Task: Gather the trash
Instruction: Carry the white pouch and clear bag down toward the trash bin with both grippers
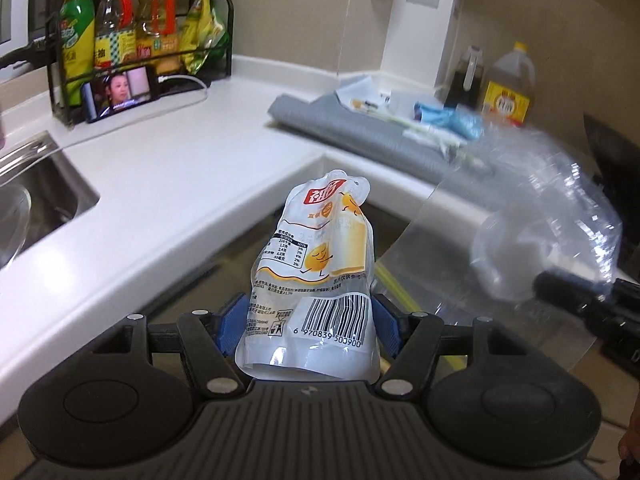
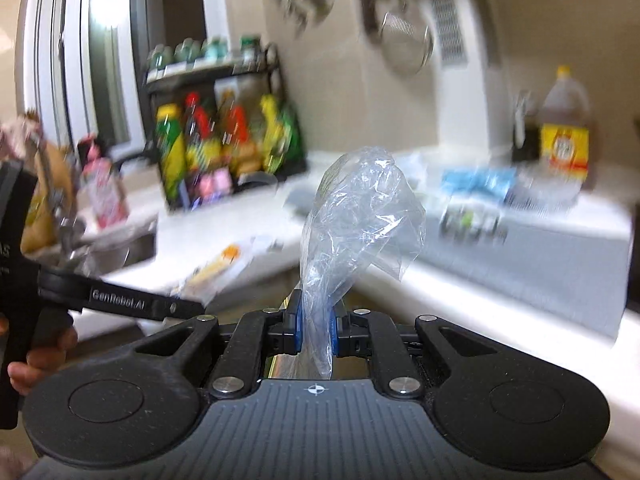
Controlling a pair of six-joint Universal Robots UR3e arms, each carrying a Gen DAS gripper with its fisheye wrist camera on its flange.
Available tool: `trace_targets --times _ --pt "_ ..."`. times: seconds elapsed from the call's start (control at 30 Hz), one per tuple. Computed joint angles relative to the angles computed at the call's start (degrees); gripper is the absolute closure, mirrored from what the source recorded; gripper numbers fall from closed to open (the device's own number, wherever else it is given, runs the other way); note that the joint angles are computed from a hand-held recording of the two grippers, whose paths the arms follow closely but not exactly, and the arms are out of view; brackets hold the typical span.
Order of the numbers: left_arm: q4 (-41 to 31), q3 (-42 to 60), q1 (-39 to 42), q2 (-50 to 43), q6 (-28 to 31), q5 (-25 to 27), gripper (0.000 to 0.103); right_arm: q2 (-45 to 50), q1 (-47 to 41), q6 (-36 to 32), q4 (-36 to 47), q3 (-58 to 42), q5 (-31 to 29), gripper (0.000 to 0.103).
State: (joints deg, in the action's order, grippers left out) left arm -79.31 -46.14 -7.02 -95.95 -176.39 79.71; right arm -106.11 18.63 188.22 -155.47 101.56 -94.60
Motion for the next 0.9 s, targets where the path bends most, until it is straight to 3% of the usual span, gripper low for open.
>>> trace_targets --times 0.2,0.4,0.9 --pt "1.8 -7.2 -1.0 4.6 0.9 0.4 0.031 2.4 5.8 0.7 7.0 -3.0 -6.7 0.089" --pt "3.7 -8.7 -1.4 6.0 1.7 0.8 0.031 3.9 8.1 1.6 9.7 -4.3 -9.1 0.089" --pt "2.5 -7.3 -1.7 5.1 1.8 1.1 0.031 5.2 7.3 0.8 12.2 -6.6 -8.3 0.089"
